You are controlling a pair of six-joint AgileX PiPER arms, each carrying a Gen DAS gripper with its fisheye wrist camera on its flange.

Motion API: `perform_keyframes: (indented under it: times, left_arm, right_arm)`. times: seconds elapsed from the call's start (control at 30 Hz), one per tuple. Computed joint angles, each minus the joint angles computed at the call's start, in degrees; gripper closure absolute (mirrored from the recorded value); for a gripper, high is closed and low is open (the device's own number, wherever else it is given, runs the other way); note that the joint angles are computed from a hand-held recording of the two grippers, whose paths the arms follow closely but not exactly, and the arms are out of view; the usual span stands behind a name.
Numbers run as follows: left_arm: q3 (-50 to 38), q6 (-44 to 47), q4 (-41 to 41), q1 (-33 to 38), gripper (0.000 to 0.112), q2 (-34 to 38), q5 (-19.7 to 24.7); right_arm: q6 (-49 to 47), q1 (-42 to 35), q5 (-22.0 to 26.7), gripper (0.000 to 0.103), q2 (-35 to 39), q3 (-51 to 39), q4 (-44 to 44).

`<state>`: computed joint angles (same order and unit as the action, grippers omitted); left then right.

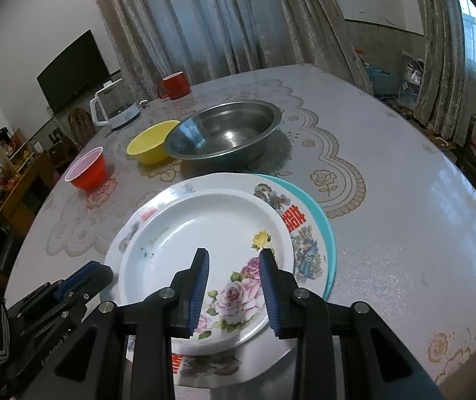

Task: Organize plates and bowls
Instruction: 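Open both tools to release the small flowered plate, then move both tools to the rim of the steel bowl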

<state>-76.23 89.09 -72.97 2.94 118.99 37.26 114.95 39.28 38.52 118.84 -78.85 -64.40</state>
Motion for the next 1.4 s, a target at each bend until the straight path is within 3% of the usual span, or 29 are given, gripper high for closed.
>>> perform_keyframes:
  times: [0.13, 0.27, 0.4, 0.57, 0.8, 0.87, 0.9, 0.93, 1.0, 1.13, 1.23, 1.4]
  left_arm:
    - [2.65, 2.61, -0.36, 1.63, 0.092, -1.58, 0.39]
    - [3.75, 3.08, 0.46, 2.29, 0.098, -1.41, 2.23]
    - [0.78, -2.3, 4.0, 1.87, 0.102, 1.03, 4.35]
    - [0.88, -3.49, 6.1, -1.38, 0.109, 0.85, 0.77]
    - [-5.87, -12.69, 11.9, -1.72, 0.109, 3.78, 0.64]
    - [-6.77, -13.47, 12.67, -1.21, 0.102, 4.08, 0.93]
    - [-6.97, -14.25, 13.25, -0.83, 0.089, 3.98, 0.56]
    - [-7.27, -15.19, 13.81, -0.46, 0.069, 4.0, 0.39]
    - [-7.66, -17.15, 14.12, 0.72, 0.049, 4.08, -0.7]
    - [-11.02, -21.18, 15.04, 3.33, 0.039, 5.27, 0.94]
    - [-14.53, -26.01, 17.66, 3.85, 0.029, 6.19, 1.56]
    - [-22.85, -35.5, 24.65, 2.6, 0.021, 9.03, 4.11]
  right_arm:
    - [-0.27, 0.46, -0.22, 0.073, -1.53, 1.32, 0.49]
    - [-0.06, 2.58, 3.74, 0.072, -3.81, 4.63, 0.96]
    - [1.92, 3.15, 5.0, 0.073, -5.64, 8.45, 2.71]
    - [2.63, 2.46, 3.41, 0.072, -5.24, 9.63, 3.85]
    - [0.58, 2.91, 4.1, 0.072, -3.44, 6.4, 3.78]
    - [-0.15, 2.89, 4.06, 0.072, -3.22, 5.47, 3.65]
    - [-0.34, 2.82, 3.71, 0.072, -3.18, 5.16, 3.28]
    - [-0.48, 2.72, 3.41, 0.072, -3.1, 4.93, 2.99]
    - [-1.99, 2.01, 2.82, 0.073, -2.62, 3.56, 3.04]
    - [-5.57, 0.18, 2.63, 0.073, -2.05, 1.14, 4.12]
    - [-13.04, -1.72, 5.1, 0.068, -0.6, -3.46, 6.71]
    - [-24.33, -8.42, 4.31, 0.062, 0.55, -9.51, 10.05]
